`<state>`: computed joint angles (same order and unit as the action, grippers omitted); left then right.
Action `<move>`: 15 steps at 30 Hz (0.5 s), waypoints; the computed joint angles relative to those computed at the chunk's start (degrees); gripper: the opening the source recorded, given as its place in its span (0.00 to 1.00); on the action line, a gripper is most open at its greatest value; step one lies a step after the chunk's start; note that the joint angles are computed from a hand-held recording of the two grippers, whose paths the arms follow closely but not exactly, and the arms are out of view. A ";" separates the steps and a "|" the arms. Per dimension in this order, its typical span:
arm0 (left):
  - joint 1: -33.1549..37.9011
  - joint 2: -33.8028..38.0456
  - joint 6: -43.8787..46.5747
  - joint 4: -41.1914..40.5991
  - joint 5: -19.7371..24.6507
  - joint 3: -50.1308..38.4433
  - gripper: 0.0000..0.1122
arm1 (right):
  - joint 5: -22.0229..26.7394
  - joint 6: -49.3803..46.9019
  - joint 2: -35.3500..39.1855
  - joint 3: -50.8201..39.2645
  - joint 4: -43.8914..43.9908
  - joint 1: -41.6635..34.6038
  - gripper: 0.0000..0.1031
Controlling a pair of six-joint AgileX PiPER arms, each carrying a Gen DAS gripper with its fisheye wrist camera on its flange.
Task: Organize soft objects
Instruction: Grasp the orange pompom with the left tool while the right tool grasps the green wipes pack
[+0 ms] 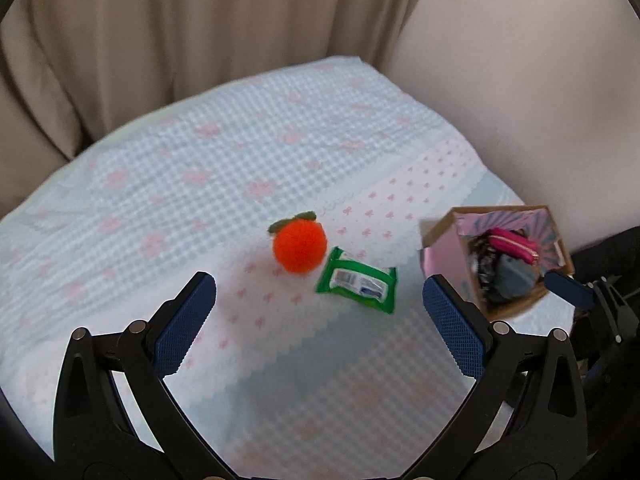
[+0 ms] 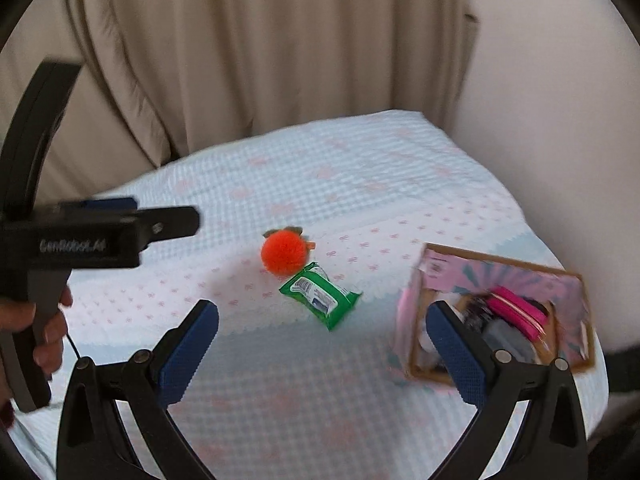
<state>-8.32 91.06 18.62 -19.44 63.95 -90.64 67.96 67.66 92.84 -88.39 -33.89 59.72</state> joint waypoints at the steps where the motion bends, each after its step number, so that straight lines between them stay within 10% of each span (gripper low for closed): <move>1: -0.47 2.62 0.92 -0.59 -2.34 0.47 0.92 | -2.83 -1.52 0.97 1.24 0.64 -1.67 1.00; 7: -2.25 16.00 2.57 -3.68 -12.14 0.07 0.91 | -18.77 -11.91 8.38 5.94 6.20 -11.06 1.00; 15: -4.54 28.61 1.70 -4.47 -21.06 -2.73 0.91 | -26.07 -25.03 20.72 2.69 11.54 -16.81 0.96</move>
